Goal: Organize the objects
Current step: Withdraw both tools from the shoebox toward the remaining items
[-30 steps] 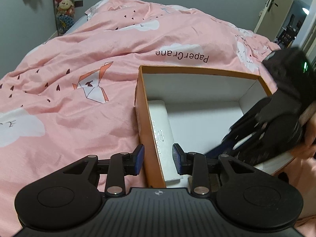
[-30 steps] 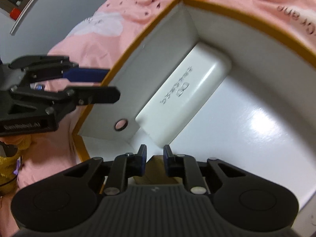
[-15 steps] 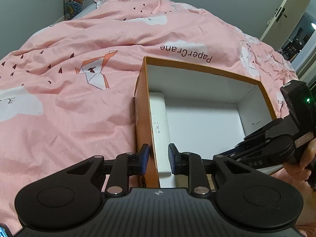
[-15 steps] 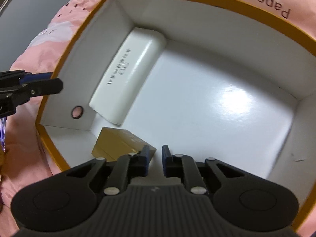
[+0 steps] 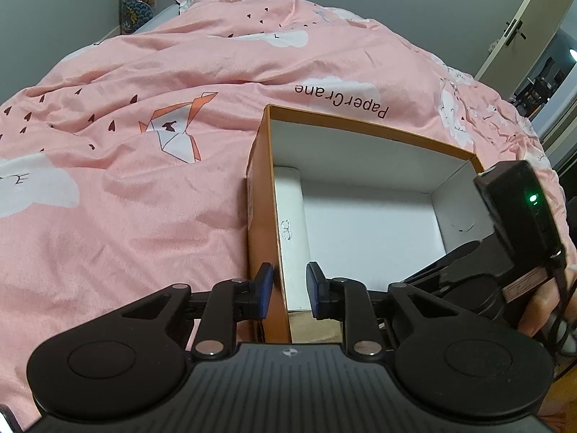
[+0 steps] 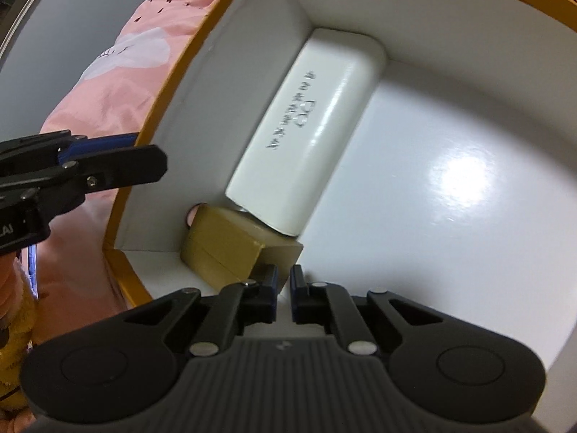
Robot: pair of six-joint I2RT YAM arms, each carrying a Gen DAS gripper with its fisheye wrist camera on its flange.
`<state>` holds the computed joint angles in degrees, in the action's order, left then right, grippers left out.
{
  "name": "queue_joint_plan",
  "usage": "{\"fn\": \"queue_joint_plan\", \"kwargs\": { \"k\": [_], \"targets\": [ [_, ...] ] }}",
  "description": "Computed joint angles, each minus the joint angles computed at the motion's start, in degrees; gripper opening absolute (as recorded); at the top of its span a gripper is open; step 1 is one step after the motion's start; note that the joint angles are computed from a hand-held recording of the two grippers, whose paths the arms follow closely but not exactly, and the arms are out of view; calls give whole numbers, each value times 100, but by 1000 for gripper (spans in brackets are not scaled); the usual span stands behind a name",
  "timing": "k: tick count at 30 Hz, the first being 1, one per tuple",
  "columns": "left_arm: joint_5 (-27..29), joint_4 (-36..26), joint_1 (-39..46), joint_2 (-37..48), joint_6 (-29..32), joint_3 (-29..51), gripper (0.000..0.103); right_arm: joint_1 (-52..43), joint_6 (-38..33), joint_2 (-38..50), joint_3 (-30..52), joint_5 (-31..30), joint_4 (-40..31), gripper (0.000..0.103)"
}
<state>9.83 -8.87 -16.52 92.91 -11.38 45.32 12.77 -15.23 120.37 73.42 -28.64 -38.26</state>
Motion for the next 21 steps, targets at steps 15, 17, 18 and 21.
{"fn": "queue_joint_plan", "kwargs": {
  "k": [15, 17, 18, 21],
  "targets": [
    [-758, 173, -769, -1956, -111, -965, 27, -284, 561, -2667, -2270, 247, 1259, 7],
    [-961, 128, -1093, -2452, -179, -1162, 27, -480, 655, -3438, -2804, 178, 1366, 10],
    [-1096, 82, -1281, -2659, -226, -1243, 27, -596, 744, -3896, -3109, 134, 1399, 13],
    [-1579, 21, -1967, -3161, -427, -1517, 27, -1022, 1021, -5263, -3955, 24, 1363, 14]
  ]
}}
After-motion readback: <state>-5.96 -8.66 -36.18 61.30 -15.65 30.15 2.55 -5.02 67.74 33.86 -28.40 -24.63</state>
